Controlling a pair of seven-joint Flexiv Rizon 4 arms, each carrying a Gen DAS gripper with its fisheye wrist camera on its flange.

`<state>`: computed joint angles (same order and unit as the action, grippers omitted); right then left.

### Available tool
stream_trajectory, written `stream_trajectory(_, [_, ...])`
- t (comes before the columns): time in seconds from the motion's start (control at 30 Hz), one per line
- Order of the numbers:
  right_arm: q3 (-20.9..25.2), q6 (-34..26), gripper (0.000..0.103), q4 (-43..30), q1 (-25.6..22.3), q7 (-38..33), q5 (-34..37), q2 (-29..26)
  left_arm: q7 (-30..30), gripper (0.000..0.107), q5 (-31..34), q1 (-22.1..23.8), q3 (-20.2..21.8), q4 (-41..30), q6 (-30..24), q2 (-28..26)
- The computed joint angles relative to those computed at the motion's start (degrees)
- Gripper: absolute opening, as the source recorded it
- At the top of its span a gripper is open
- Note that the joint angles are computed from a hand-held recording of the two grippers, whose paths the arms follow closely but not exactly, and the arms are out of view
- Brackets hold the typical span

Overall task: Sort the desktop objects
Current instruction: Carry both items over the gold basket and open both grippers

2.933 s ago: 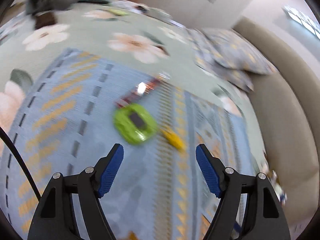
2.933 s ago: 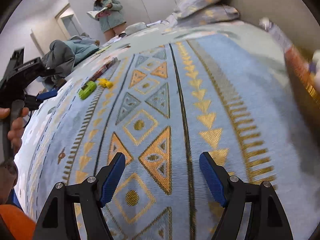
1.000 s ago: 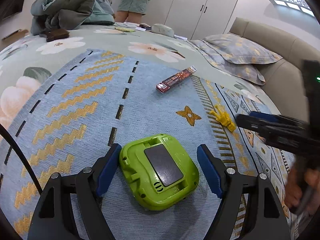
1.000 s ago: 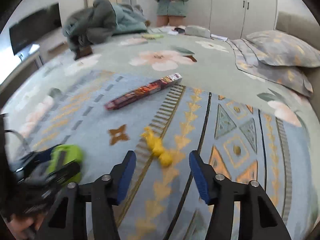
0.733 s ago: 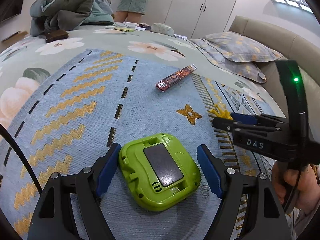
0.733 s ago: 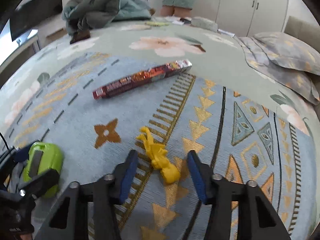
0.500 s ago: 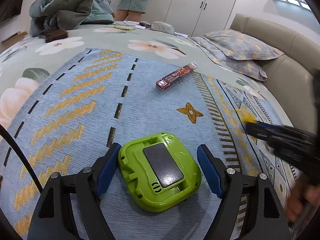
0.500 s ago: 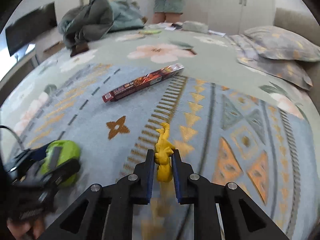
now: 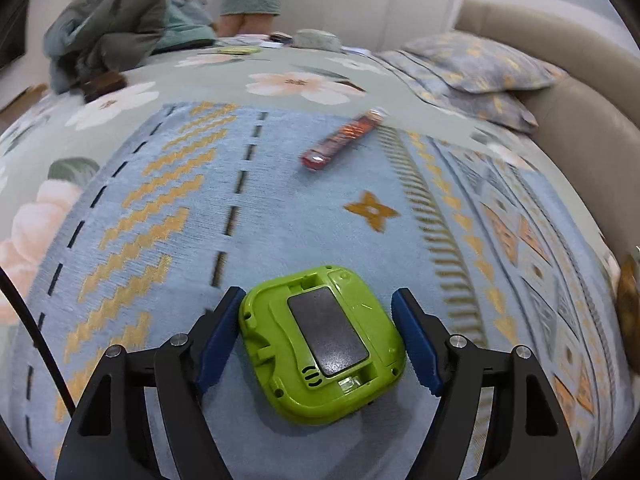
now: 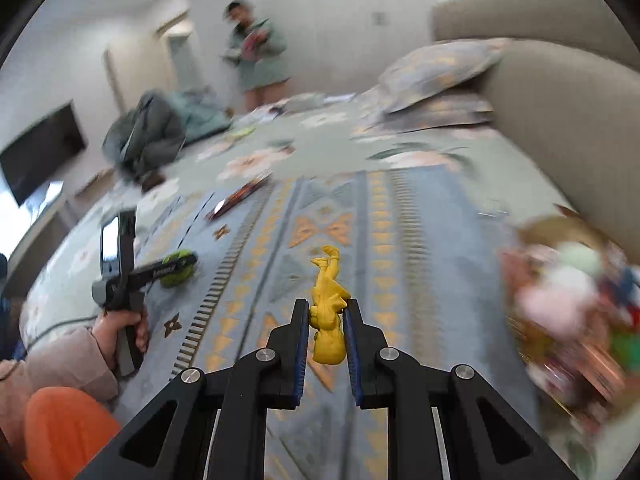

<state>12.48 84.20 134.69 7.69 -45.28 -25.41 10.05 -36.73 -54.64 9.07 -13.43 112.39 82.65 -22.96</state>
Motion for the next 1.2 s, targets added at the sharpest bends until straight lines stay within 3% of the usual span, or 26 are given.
stream_trajectory(0.1, [-0.3, -1.3, 0.017, 4.0, -2.2, 0.8, 3.4, 7.2, 2.7, 0.073, -1.3, 1.5, 0.0, 1.0, -11.7, 4.7])
stream_trajectory(0.17, [1.5, -2.7, 0.017, 6.2, -8.3, 4.1, -0.6, 11.7, 4.5, 0.073, -0.5, 0.7, 1.1, 1.1, -17.6, 7.5])
stream_trajectory(0.37, [-1.6, -1.9, 0.017, 8.1, -16.3, 6.0, 1.5, 19.7, 10.5, 0.073, 0.8, -6.1, 2.5, -0.3, -22.1, 14.6])
stream_trajectory(0.53, [-2.9, -1.7, 0.017, 6.1, -22.0, 6.5, 3.1, 20.5, 10.8, 0.073, -3.3, -13.2, 1.2, -4.4, -26.9, 16.9])
stream_trajectory(0.77, [-10.2, -9.2, 0.017, 0.8, -15.4, 0.8, 12.9, 15.5, 2.3, 0.073, -9.7, -22.7, -1.0, -12.8, -30.2, 11.5])
stream_trajectory(1.0, [-12.7, -12.5, 0.017, -1.3, -14.2, -2.7, 19.5, 11.3, -4.5, 0.076, -5.9, -29.9, -2.6, -16.9, -25.4, 4.8])
stream_trajectory(1.03, [-14.2, -12.6, 0.022, -1.6, -12.4, -5.0, 22.5, 10.8, -6.3, 0.077, -5.2, -29.7, -3.0, -18.2, -27.0, 3.3])
stream_trajectory(1.13, [-17.9, -16.6, 0.065, -3.0, -8.2, -9.9, 32.3, 10.5, -15.7, 0.081, 0.0, -28.0, -2.1, -21.9, -36.0, 0.0])
stream_trajectory(1.2, [-16.8, -16.1, 0.065, -2.2, -9.3, -10.4, 34.1, 11.1, -17.4, 0.081, -1.3, -26.3, -2.7, -21.5, -39.4, -0.2])
